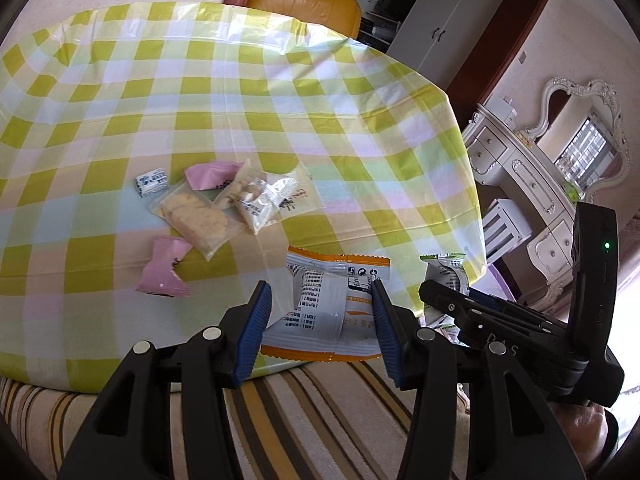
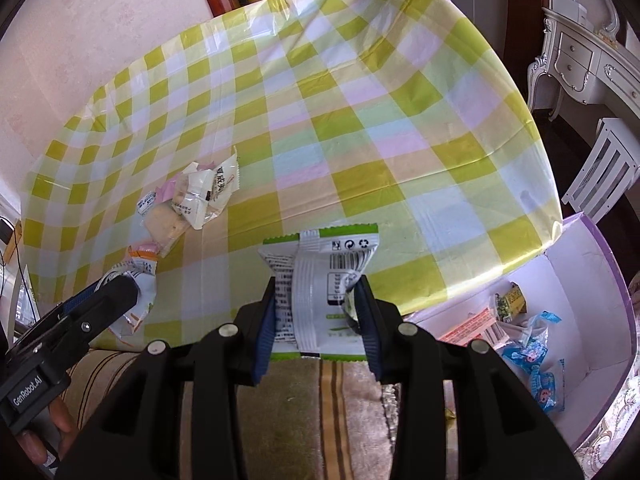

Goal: Organize snacks
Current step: 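Carry both bags into the white box and open both tools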

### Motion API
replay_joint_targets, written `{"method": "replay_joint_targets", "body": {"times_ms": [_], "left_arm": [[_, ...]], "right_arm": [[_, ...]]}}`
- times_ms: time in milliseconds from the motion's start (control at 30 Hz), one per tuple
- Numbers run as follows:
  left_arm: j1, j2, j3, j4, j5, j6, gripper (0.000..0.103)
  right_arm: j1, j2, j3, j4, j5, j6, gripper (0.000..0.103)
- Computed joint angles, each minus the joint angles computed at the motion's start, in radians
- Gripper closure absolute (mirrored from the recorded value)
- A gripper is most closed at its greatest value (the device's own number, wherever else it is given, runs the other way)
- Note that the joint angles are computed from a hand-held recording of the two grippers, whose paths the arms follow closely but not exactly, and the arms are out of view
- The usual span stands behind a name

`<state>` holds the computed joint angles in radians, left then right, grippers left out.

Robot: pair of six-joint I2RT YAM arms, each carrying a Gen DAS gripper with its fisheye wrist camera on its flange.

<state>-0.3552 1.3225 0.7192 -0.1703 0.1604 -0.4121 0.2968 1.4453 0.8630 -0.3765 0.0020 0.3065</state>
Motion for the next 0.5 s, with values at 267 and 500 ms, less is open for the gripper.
{"method": "replay_joint_targets", "body": {"times_ms": [267,500], "left_arm": [[-0.143,0.119,0.092,0.017,0.016,-0.007,0.055],[-0.245,0.242,0.199,0.006,0.037,-0.004,0.055]], "right_arm": [[-0.218,-0.062,-0.071,-0.008,-0.018,-0.085,0.065],[-0.386,-0.084,-0.122,0.003,-0.030,-0.157,0.065]]}}
